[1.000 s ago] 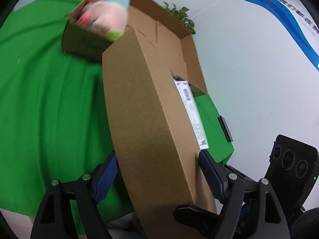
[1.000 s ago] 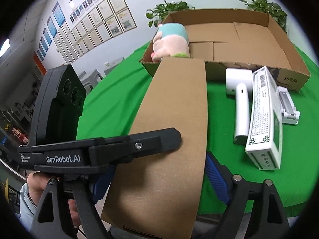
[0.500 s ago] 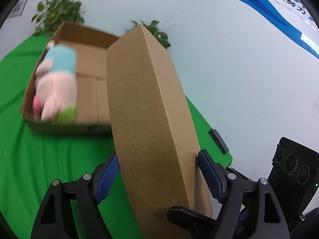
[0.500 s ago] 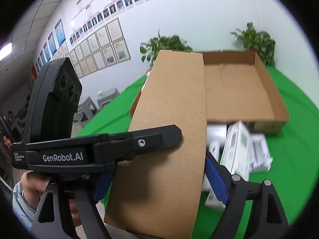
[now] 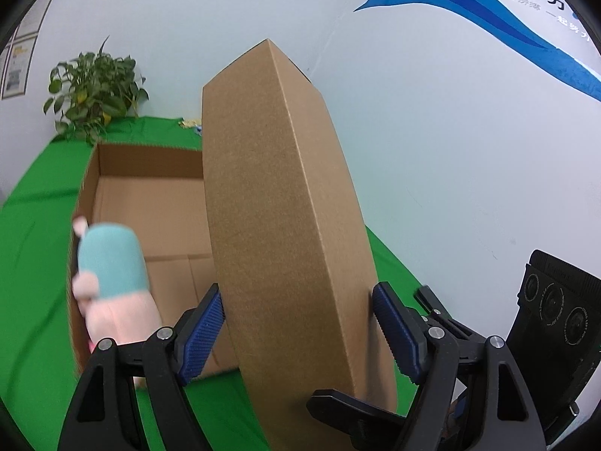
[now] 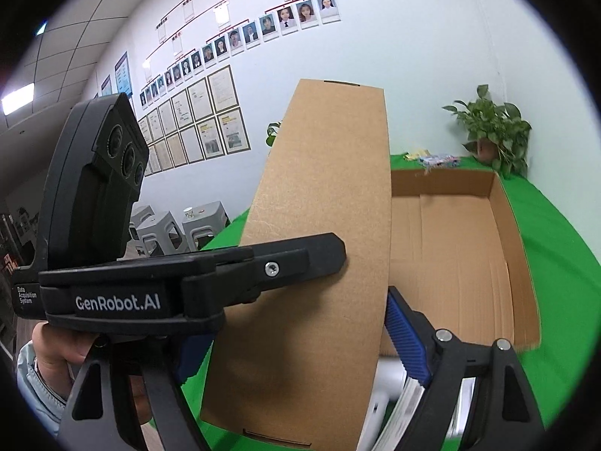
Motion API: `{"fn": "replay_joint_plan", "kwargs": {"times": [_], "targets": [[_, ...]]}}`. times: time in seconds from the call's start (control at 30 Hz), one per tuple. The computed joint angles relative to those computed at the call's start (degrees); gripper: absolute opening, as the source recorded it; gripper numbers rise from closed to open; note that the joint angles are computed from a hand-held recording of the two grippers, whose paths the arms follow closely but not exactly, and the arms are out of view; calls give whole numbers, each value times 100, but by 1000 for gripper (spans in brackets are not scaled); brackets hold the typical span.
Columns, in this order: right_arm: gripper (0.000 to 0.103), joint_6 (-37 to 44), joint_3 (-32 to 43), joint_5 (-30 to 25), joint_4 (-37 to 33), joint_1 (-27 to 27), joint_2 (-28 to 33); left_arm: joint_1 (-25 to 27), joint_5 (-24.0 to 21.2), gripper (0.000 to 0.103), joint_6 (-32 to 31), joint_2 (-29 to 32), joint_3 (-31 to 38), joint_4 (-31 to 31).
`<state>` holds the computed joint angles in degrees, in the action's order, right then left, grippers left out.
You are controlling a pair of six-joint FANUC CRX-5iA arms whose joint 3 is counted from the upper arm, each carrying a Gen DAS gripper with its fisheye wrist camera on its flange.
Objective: Organize objects
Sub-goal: 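Carry the brown box over the tray and lower it beside the pig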
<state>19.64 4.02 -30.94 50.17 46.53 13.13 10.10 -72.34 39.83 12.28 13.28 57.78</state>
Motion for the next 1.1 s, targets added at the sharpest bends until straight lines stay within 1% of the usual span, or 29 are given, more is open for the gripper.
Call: {"fn": "replay_joint_plan", "kwargs": {"times": [0.03, 0.13, 0.27, 0.3, 0.37, 0.43, 0.57, 0.6, 0.67, 0.73, 0.83, 0.87, 0.9, 1.0, 1.1], "targets": [[83, 224, 151, -1, -176, -38, 75, 31, -41, 76, 59, 46, 115, -49], [82, 766, 555, -14, -706, -139, 281, -17, -226, 76, 499, 575, 1083, -332], [82, 1559, 1168, -145, -1606, -310, 610, -150, -439, 76, 1103, 1134, 2103, -706], [82, 1730, 1306, -200, -1796, -350, 689, -196, -417, 76, 1152, 1249, 2189, -771], [82, 2071, 1550, -277, -2183, -448, 864, -287, -458, 76, 1371, 1639, 2626, -929], [82, 2312, 1735, -348, -2460, -525, 1013, -350, -403, 76, 1409, 1815, 2697, -1064], [81, 2765, 2061, -458, -3093, -678, 1295, -461, -533, 76, 1761, 2468, 3407, -1422], [81, 2883, 2135, -465, -3296, -725, 1366, -468, -528, 76, 1767, 2495, 3357, -1478], [81, 3038, 2263, -500, -3532, -785, 1484, -511, -639, 76, 1942, 2862, 3775, -1627], [81, 3134, 2348, -521, -3695, -831, 1595, -546, -665, 76, 2008, 3074, 3944, -1762], [80, 3169, 2446, -568, -3842, -881, 1719, -612, -971, 76, 2317, 3607, 4740, -2000], [80, 3161, 2474, -595, -3914, -902, 1769, -648, -913, 76, 2304, 3644, 4767, -2089], [80, 3161, 2510, -617, -3952, -913, 1802, -683, -863, 76, 2209, 3482, 4554, -2215], [79, 3079, 2541, -704, -4009, -924, 1873, -799, -802, 77, 2160, 3489, 4649, -2562], [79, 2783, 2366, -601, -3761, -839, 1816, -808, -692, 77, 2194, 3339, 4388, -2535]]}}
